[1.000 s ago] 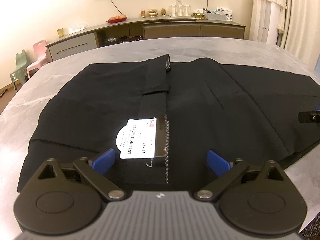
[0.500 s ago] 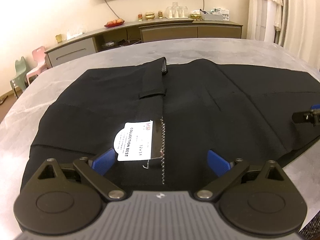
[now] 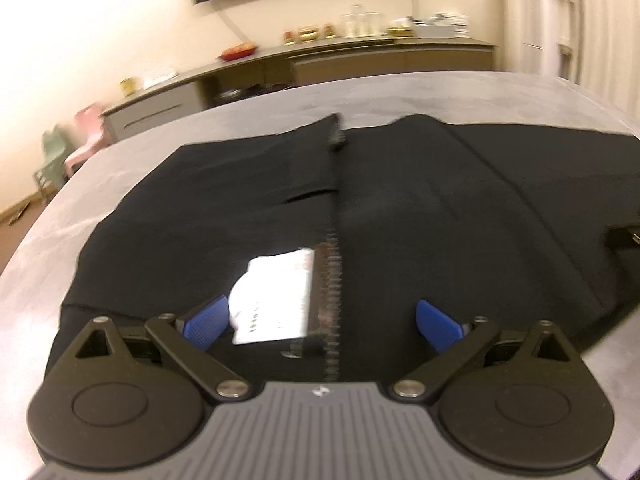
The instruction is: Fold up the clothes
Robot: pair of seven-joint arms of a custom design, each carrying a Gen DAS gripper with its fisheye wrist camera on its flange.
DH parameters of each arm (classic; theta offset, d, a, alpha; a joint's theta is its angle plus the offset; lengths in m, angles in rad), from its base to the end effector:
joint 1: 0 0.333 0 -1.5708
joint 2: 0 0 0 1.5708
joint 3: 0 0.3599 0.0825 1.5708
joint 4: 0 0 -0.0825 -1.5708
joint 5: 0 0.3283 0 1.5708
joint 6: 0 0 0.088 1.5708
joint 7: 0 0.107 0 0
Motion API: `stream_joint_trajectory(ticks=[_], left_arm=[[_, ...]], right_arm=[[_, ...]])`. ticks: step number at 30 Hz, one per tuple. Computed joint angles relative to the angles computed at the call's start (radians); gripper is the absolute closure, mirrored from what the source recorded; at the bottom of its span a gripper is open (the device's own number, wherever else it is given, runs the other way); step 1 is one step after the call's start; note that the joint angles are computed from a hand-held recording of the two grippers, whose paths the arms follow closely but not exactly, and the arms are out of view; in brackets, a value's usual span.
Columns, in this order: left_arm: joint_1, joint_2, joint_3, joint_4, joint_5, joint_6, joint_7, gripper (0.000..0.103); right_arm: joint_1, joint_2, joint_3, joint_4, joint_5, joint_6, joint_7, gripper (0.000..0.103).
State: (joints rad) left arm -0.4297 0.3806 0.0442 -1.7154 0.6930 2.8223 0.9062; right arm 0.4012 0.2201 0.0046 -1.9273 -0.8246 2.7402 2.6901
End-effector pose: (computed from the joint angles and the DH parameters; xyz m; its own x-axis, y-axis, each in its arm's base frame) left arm 0.6038 -0.2849 0.5114 -0.2396 -0.9579 -0.1584 -0.6416 0.2787 -0.7146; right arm 0.5448 0.2651 0.5063 -0.0351 -0.9993 -0.0121 -0.7238 0.0337 -0.6892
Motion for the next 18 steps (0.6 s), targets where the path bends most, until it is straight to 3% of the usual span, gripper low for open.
stream_joint_trajectory(ticks=[4, 18], left_arm=[[0.006, 0.009, 0.023, 0.020, -0.010, -0.028, -0.053, 0.000], [0.037, -0.023, -0.008, -0.012, -0.004, -0.005, -0.048, 0.000]], right_arm=[[0.002, -0.002, -0.008, -0.002, -0.023, -0.012, 0.017, 0.009], [-0.010, -0.036, -0.012, -0.030, -0.104, -0.022, 0.122, 0.010]])
